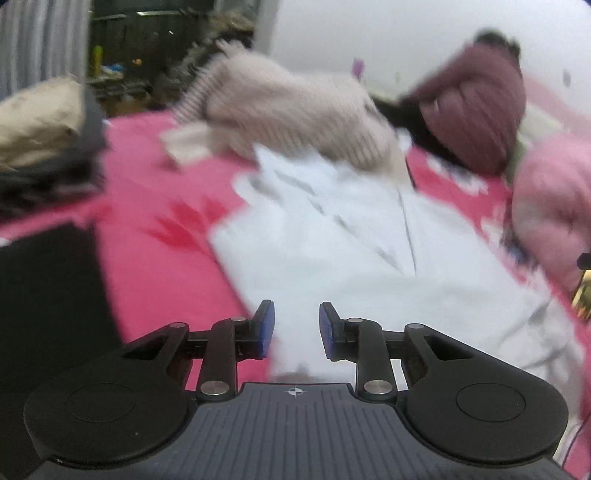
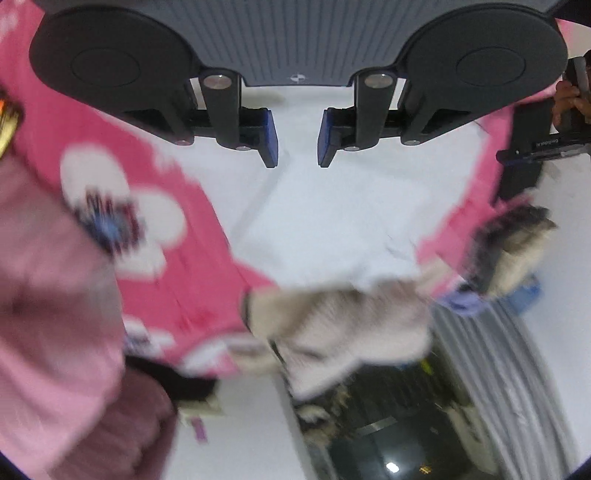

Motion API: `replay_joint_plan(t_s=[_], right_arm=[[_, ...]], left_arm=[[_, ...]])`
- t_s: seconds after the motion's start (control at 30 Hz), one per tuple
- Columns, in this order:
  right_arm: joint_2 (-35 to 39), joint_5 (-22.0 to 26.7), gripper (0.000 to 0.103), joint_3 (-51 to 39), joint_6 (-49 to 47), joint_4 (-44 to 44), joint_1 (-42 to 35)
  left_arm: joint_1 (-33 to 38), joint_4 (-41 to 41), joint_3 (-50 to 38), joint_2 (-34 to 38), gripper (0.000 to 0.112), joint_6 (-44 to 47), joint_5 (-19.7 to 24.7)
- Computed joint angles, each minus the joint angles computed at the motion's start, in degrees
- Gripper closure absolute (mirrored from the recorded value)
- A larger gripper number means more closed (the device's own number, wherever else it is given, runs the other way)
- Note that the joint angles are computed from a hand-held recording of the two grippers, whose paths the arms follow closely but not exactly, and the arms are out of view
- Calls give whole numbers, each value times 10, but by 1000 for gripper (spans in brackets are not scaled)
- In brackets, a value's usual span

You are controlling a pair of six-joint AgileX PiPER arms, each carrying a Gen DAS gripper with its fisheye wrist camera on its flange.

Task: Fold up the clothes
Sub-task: 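Release the shirt and hold both open tools above it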

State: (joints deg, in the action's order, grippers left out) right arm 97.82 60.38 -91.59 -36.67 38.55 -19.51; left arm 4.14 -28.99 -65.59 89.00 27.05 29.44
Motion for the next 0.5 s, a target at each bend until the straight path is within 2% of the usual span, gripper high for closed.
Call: replay_joint_plan(t_s=[0.1, 0.17, 0.3, 0.5], right_arm=[[-2, -67, 84, 62, -5, -28, 12], [12, -87, 84, 78, -16, -43, 16], [42, -123, 85, 107, -22, -73, 15], [44, -115, 87, 120, -43, -16, -13]], left_arm=[[-59, 148, -2, 51, 86, -144, -39], [-70, 190, 4, 62, 86, -189, -52], [-76, 210, 22, 55, 86, -194, -72], [-73, 208, 25, 51, 86, -181, -71]])
